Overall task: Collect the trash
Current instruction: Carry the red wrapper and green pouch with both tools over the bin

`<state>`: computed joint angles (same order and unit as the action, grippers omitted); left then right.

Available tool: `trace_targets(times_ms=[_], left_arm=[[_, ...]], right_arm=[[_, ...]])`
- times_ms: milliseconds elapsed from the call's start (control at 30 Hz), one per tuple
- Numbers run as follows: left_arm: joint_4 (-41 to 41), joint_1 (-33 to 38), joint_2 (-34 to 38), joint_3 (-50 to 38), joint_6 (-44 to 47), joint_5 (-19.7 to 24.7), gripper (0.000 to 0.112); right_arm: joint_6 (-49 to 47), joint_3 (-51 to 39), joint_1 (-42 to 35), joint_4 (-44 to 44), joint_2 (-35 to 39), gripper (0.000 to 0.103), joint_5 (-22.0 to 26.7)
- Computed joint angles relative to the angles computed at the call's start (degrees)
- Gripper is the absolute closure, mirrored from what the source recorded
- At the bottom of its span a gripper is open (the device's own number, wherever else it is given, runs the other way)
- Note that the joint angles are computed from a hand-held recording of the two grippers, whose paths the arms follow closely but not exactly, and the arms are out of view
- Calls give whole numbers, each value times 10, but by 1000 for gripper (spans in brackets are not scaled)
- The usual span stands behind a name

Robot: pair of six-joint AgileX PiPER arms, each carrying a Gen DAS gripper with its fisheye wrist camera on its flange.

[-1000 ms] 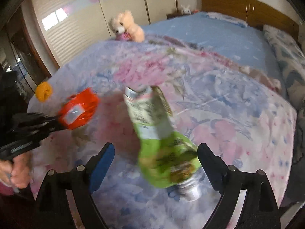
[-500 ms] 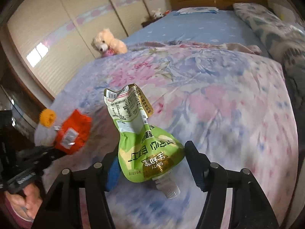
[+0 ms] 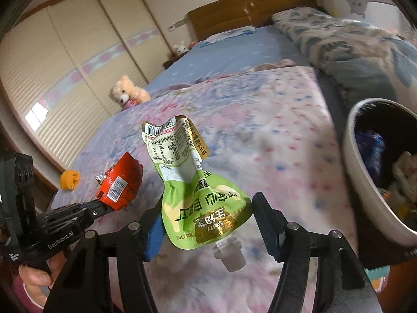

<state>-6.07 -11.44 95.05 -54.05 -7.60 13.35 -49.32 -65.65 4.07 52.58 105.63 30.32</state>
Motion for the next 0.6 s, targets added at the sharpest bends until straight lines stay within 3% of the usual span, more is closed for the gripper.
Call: trace_targets(times_ms=[333,600], left_arm=[[196,-63,-11,-14,-189,21,107],[242,-92,-7,-27,-230,31,107]], right_arm=[[-48,50,-48,50,-51,40,14],[-67,72,-76,73,-72,40,22]])
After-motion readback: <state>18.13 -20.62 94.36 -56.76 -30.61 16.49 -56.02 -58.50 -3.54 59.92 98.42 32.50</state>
